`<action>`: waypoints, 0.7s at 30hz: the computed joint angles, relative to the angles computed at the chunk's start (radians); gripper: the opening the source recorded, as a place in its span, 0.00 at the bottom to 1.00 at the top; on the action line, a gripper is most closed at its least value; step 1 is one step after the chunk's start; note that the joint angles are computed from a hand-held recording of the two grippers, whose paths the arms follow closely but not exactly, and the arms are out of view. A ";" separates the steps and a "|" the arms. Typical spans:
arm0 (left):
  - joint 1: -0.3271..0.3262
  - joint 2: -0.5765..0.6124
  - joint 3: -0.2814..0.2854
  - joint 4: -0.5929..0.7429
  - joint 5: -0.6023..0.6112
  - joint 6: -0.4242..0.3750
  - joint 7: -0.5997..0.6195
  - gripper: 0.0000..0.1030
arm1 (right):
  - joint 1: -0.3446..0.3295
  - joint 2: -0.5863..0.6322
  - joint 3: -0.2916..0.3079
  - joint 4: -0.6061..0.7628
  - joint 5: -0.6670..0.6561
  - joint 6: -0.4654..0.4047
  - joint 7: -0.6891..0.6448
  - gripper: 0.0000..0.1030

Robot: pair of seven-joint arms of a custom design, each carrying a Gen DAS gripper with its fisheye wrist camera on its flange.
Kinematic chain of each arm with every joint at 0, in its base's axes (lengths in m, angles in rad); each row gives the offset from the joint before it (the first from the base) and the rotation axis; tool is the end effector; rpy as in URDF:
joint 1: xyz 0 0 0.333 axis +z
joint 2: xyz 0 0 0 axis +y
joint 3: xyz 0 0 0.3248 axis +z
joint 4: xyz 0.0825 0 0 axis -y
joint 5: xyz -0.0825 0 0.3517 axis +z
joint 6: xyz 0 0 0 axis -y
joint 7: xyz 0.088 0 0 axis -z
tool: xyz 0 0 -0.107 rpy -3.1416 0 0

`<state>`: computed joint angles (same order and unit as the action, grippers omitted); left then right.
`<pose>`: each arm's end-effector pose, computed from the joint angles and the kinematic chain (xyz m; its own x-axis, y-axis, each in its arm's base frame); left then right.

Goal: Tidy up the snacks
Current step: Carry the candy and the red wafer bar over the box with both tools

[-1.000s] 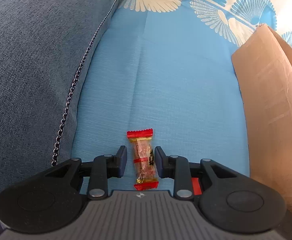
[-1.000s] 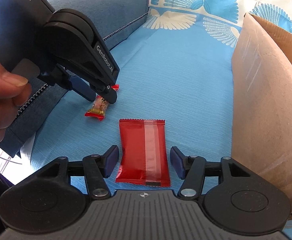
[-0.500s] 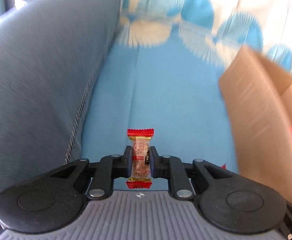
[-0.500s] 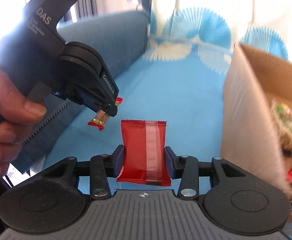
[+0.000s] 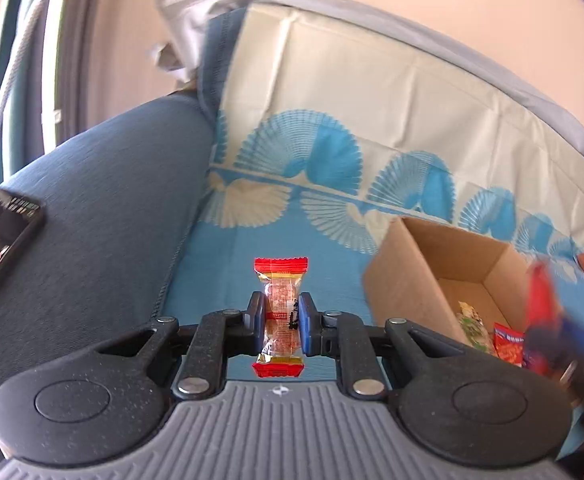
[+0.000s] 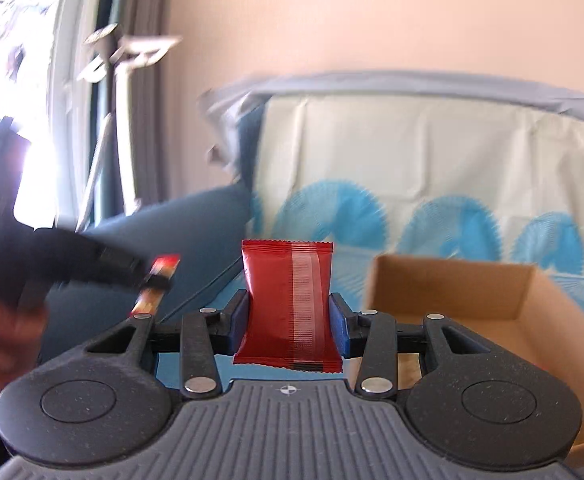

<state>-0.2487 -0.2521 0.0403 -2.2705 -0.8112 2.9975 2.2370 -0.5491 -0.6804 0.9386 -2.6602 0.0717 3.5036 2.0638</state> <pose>0.4807 -0.0466 0.5829 -0.2198 -0.9583 0.1825 -0.5468 -0.0339 -0.8366 0.3486 0.2126 0.5426 0.0965 -0.9953 -0.0046 -0.2263 -0.0174 -0.9739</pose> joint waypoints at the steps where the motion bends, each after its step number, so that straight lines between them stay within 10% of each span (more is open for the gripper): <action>1: -0.008 0.006 -0.001 0.005 -0.002 0.008 0.012 0.18 | -0.003 -0.019 -0.016 -0.008 0.008 0.004 0.001 0.43; 8: -0.091 0.031 0.008 0.018 -0.107 0.053 0.179 0.18 | -0.050 -0.065 -0.139 -0.067 0.032 0.074 -0.062 0.43; 21: -0.139 0.143 -0.098 0.172 -0.489 0.040 0.518 0.18 | -0.078 -0.004 -0.195 -0.167 0.262 0.129 -0.154 0.43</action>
